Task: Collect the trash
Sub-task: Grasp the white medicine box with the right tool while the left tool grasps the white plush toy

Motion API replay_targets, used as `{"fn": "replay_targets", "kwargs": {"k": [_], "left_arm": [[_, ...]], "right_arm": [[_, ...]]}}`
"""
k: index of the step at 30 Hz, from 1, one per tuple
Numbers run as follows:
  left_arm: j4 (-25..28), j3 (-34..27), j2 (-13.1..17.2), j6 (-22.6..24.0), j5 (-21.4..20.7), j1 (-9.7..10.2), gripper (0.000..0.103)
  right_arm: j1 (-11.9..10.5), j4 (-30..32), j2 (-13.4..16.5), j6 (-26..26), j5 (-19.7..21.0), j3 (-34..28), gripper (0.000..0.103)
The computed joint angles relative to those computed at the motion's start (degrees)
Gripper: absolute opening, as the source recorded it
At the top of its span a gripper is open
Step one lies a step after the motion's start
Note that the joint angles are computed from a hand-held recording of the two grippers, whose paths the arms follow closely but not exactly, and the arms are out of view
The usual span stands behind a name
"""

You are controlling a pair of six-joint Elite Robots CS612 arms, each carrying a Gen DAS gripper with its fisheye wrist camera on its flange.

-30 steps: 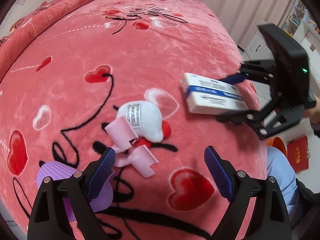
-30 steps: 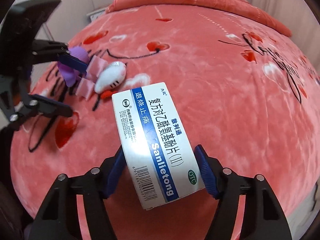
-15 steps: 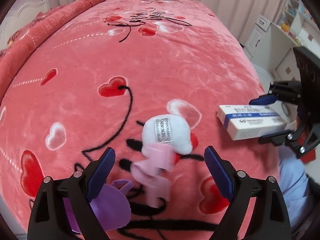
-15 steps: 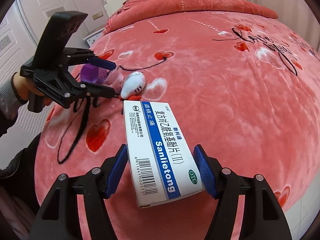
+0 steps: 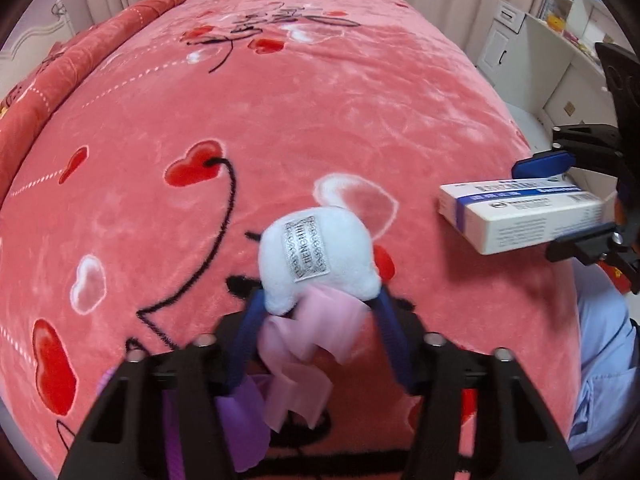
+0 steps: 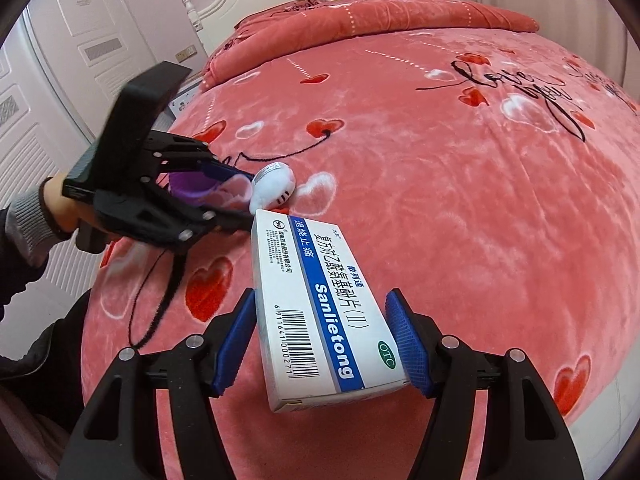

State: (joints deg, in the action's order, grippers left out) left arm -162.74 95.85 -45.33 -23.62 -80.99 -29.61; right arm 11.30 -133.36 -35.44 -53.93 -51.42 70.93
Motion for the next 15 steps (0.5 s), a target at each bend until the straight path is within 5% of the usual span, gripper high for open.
{"fn": "replay_targets", "kwargs": {"k": [6,15], "left_arm": [[-1.01,1.53,-0.57,-2.96,-2.17,0.14,0.037],[-3.90,6.06,-3.26,-6.21,-3.26,-1.71,0.033]], "right_arm": [[0.11,-1.95,-0.26,-0.61,-1.06,0.97,0.061],[-0.37,-3.80,-1.86,0.09,-0.64,3.97,0.061]]}}
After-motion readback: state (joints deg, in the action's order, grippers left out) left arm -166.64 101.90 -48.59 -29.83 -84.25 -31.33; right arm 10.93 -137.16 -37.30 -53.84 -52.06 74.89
